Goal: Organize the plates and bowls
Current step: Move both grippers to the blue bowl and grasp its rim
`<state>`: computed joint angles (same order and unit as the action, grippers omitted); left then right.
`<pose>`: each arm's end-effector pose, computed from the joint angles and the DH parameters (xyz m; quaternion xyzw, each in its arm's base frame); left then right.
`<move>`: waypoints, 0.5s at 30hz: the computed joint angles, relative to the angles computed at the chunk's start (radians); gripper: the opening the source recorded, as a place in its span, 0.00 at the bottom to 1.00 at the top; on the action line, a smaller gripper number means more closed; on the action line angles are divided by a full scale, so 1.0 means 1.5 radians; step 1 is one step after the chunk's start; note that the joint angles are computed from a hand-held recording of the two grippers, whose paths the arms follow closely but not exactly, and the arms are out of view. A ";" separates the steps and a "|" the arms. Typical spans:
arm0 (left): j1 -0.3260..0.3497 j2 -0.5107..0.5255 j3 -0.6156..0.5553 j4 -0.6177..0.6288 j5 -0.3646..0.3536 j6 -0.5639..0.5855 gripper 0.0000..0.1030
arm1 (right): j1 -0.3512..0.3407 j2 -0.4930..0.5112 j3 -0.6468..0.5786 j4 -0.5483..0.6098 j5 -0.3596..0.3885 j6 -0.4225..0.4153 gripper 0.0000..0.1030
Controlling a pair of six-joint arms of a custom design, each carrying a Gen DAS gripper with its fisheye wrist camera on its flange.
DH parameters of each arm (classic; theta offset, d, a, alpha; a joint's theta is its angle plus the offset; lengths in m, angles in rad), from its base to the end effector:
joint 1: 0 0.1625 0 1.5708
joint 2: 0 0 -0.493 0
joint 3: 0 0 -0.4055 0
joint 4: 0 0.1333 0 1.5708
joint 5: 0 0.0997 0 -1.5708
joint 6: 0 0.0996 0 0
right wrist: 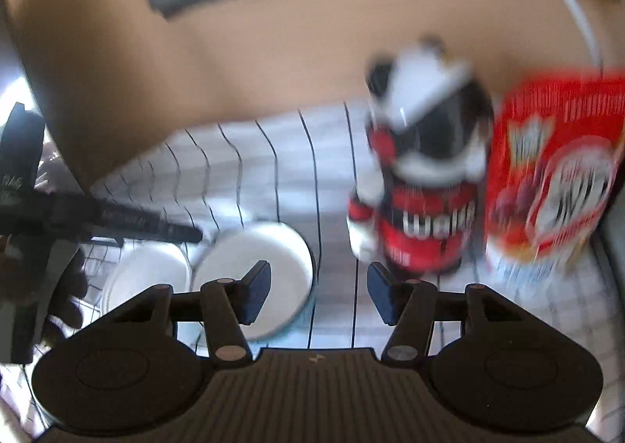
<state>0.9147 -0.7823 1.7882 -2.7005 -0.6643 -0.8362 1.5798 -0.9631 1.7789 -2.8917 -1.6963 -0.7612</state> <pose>-0.2430 -0.6626 0.1189 -0.1077 0.8912 -0.3375 0.2832 0.1271 -0.6933 0.2337 0.3485 -0.9015 0.2096 0.1481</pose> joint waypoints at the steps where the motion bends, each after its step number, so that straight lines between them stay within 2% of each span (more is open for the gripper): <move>1: 0.007 0.002 -0.004 0.004 -0.007 0.002 0.28 | -0.003 0.006 -0.009 0.015 -0.003 0.020 0.54; 5: 0.030 0.002 -0.004 0.007 -0.033 0.022 0.28 | -0.011 0.033 -0.047 0.068 -0.010 0.073 0.54; 11: 0.048 0.003 -0.006 0.011 -0.048 0.041 0.28 | -0.006 0.080 -0.089 0.119 -0.028 0.116 0.54; 15: 0.059 0.005 -0.004 0.005 -0.066 0.050 0.27 | -0.001 0.106 -0.104 0.121 -0.040 0.123 0.54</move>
<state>1.0039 -0.7755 1.7820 -2.6923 -0.7631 -0.7613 1.5783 -0.8034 1.6230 -2.7095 -1.7565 -0.5769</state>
